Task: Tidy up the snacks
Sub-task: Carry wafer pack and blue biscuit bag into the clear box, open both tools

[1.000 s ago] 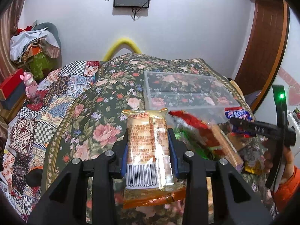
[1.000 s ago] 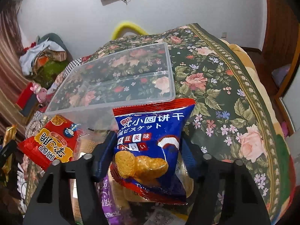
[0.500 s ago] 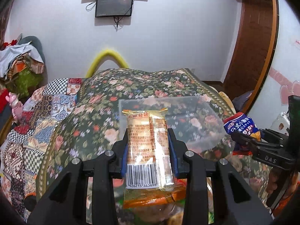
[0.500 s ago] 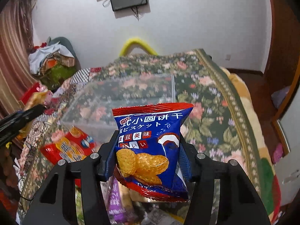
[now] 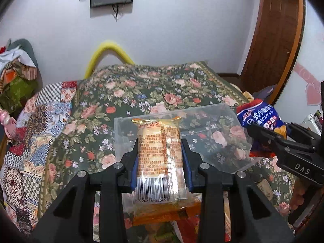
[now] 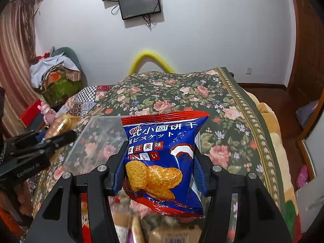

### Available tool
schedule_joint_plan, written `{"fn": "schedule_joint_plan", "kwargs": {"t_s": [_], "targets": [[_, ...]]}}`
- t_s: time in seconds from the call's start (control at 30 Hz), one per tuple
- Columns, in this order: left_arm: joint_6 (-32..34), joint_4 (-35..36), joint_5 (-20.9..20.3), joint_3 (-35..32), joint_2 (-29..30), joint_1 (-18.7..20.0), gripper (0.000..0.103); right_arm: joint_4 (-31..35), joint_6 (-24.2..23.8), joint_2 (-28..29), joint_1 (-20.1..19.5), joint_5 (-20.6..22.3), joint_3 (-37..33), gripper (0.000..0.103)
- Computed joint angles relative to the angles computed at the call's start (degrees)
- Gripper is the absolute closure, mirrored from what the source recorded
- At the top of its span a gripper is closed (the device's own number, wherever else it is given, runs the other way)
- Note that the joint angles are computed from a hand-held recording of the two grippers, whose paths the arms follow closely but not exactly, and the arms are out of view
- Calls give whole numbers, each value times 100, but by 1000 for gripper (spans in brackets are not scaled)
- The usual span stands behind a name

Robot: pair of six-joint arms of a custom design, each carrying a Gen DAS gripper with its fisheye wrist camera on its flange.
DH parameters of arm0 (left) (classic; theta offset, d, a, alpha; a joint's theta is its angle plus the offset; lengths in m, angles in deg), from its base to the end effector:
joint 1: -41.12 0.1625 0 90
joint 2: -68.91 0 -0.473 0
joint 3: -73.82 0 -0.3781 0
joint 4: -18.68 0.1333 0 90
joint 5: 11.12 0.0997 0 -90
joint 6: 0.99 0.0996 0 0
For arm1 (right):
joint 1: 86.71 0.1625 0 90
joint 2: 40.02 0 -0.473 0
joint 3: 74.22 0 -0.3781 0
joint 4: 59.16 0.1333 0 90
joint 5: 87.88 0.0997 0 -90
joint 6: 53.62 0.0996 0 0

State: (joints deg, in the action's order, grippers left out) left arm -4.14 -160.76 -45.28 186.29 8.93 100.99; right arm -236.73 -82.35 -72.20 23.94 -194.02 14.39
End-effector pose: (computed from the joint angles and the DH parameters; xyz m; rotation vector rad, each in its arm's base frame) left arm -0.1046 -0.6101 0.2874 0.1330 2.2056 -1.0266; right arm 0.3613 -0.6592 0.0690 1.0441 -2.5297 0.7328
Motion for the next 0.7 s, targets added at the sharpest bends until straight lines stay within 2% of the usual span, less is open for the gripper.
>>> {"fn": "schedule_joint_plan", "kwargs": {"t_s": [0.37,0.7], "targets": [[-504,1663,-695,-794,154,634,68,1147,-42,486,-25,-356,-843,51],[-680,1969,-997,-973,223,847,67,2047,39,668,-57,-606,-1168,48]]}}
